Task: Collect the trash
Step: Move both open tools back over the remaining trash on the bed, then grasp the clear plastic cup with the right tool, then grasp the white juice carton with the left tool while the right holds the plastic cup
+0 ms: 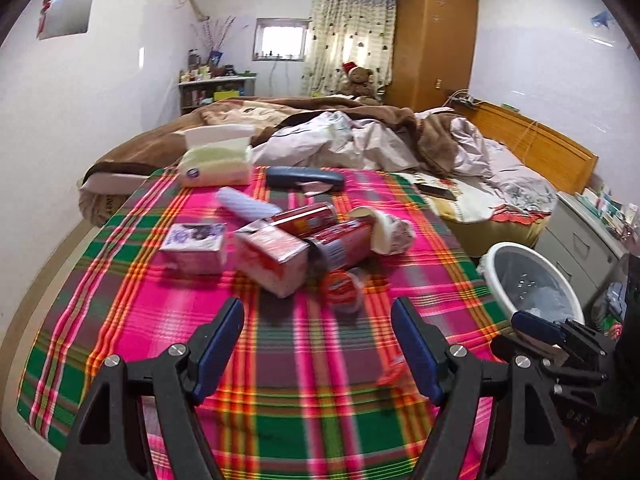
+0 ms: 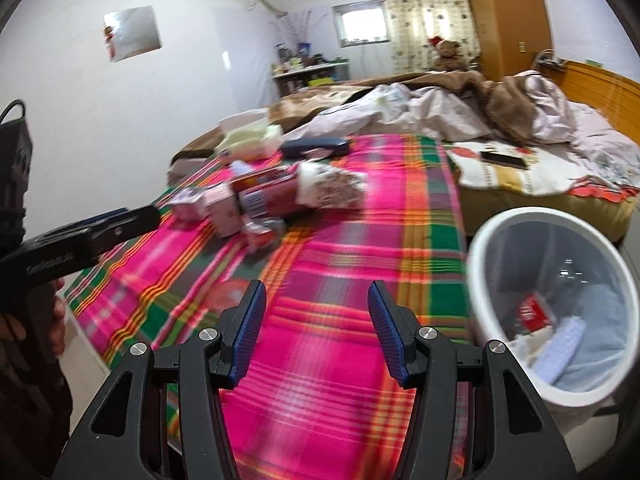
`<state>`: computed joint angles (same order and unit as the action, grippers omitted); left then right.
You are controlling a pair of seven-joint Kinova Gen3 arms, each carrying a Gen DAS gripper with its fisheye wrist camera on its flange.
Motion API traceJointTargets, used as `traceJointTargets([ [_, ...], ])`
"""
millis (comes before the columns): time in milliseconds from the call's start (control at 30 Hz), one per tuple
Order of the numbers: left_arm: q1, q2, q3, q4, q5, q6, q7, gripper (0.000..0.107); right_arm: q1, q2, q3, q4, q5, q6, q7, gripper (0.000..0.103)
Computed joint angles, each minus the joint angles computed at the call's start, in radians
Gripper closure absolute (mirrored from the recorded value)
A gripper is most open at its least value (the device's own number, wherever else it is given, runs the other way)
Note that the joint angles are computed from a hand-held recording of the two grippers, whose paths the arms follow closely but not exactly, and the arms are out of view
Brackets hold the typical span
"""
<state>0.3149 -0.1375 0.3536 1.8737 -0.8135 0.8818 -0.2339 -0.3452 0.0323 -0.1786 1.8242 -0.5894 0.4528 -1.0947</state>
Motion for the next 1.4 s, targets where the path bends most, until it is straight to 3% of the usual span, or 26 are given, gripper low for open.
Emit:
traceJointTargets([
  [167, -0.024, -0.026, -0.028, 0.035, 0.037, -0.027, -0.022, 0.030, -0.018, 0.029, -0.020, -0.031, 0.004, 0.044, 0.023, 0.048],
  [700, -0.131, -0.008, -0.090, 0.049, 0.162, -0.150, -0.169, 0.030, -0.096, 0.125, -0.045, -0.143, 0.253, 0.144, -0.184, 0.049],
  [733, -0.135, 0.000, -0.097, 0.042, 0.171, -0.160, -0.183, 0.030, -0.097, 0.127, -0.045, -0.145, 0.261, 0.146, -0.191, 0.050],
  [833, -0.141, 0.026, -0.103, 0.018, 0.173, -0.163, -0.204, 0.030, -0.104, 0.137, -0.040, -0.159, 0.296, 0.159, -0.226, 0.067],
  [1033, -0.140, 0.068, -0.159, -0.020, 0.243, -0.219, -0.282, 0.029, -0.103, 0.148, -0.036, -0.180, 0.327, 0.163, -0.262, 0.068],
  [1400, -0.091, 0.195, -0.215, -0.161, 0.210, -0.137, -0.296, 0.025, -0.089, 0.177, -0.032, -0.219, 0.356, 0.138, -0.322, 0.068],
])
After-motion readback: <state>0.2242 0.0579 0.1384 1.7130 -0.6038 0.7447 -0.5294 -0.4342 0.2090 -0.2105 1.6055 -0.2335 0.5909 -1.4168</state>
